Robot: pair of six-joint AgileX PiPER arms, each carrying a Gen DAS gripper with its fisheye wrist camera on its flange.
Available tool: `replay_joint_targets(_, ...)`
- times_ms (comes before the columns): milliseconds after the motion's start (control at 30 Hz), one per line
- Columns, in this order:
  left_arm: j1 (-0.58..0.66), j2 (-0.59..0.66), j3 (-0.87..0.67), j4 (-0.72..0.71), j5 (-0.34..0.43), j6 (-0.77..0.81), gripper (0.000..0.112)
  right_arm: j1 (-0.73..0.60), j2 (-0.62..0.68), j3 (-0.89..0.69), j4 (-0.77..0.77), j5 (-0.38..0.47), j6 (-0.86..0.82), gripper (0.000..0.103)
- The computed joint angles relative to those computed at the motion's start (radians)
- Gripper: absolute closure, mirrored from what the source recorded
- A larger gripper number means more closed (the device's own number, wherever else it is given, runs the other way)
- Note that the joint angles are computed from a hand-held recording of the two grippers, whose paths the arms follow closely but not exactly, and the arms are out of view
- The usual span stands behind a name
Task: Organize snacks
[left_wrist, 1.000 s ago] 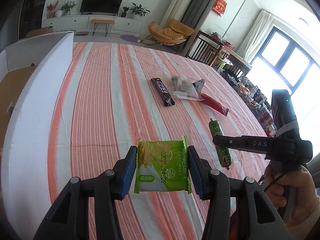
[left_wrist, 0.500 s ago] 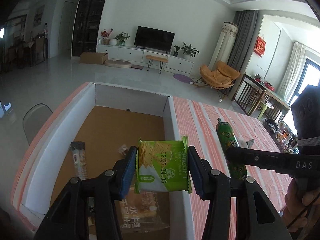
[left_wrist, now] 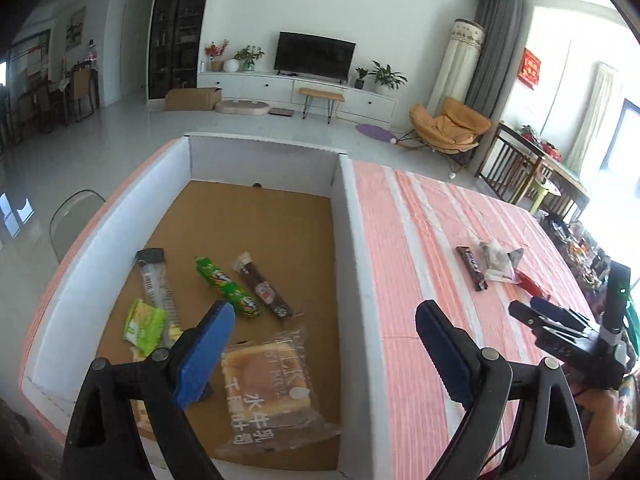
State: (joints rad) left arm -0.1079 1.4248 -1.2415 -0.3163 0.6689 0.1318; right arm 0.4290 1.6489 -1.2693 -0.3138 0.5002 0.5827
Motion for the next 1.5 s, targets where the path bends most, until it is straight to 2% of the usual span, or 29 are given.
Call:
replay_joint_targets(100, -0.189, 0.047, -0.057, -0.073, 0.018, 0.027, 0.011, -0.134, -0.077, 0.228, -0.282, 0.026, 0.300, 0.033)
replay_joint_targets(167, -0.320, 0.121, -0.107, -0.055, 0.012, 0.001, 0.010, -0.226, -0.139, 0.339, -0.415, 0.042, 0.480, 0.033)
replay_joint_targets(233, -0.444, 0.238, -0.189, 0.025, -0.005, -0.071, 0.010, -0.338, -0.200, 0.406, -0.403, 0.046, 0.550, 0.032)
replay_joint_targets(300, -0.538, 0.375, -0.300, 0.162, -0.022, -0.194, 0.010, -0.467, -0.235, 0.433, -0.298, -0.004, 0.576, 0.031)
replay_joint_targets(333, -0.576, 0.446, -0.371, 0.249, -0.006, -0.274, 0.010, -0.501, -0.231, 0.417, -0.300, 0.023, 0.599, 0.031)
replay_joint_targets(400, -0.619, 0.600, -0.530, 0.399, 0.039, -0.397, 0.010, -0.520, -0.182, 0.364, -0.385, 0.120, 0.671, 0.031)
replay_joint_targets(467, -0.632, 0.746, -0.710, 0.496, 0.115, -0.456, 0.010, -0.549, -0.114, 0.315, -0.411, 0.164, 0.677, 0.030)
replay_joint_targets(533, -0.632, 0.877, -0.890, 0.539, 0.199, -0.467, 0.010, -0.593, -0.081, 0.315, -0.375, 0.145, 0.636, 0.030)
replay_joint_targets(567, -0.627, 0.940, -0.972, 0.545, 0.232, -0.459, 0.010, -0.601, -0.075, 0.341, -0.388, 0.120, 0.661, 0.028)
replay_joint_targets(633, -0.619, 1.015, -1.067, 0.551, 0.271, -0.442, 0.009, -0.577, -0.077, 0.362, -0.455, 0.129, 0.717, 0.026)
replay_joint_targets(700, -0.598, 1.016, -1.062, 0.508, 0.249, -0.427, 0.010, -0.580, -0.080, 0.387, -0.486, 0.096, 0.733, 0.021)
replay_joint_targets(733, -0.595, 1.037, -1.098, 0.504, 0.278, -0.430, 0.009, -0.581, -0.082, 0.391, -0.486, 0.091, 0.736, 0.020)
replay_joint_targets(767, -0.585, 1.040, -1.101, 0.479, 0.272, -0.428, 0.010, -0.582, -0.082, 0.392, -0.484, 0.089, 0.734, 0.019)
replay_joint_targets(933, -0.592, 1.038, -1.084, 0.505, 0.261, -0.466, 0.009, -0.590, -0.070, 0.381, -0.465, 0.081, 0.701, 0.013)
replay_joint_targets(1500, -0.590, 1.029, -1.061, 0.506, 0.247, -0.468, 0.009, -0.587, -0.071, 0.378, -0.462, 0.088, 0.698, 0.012)
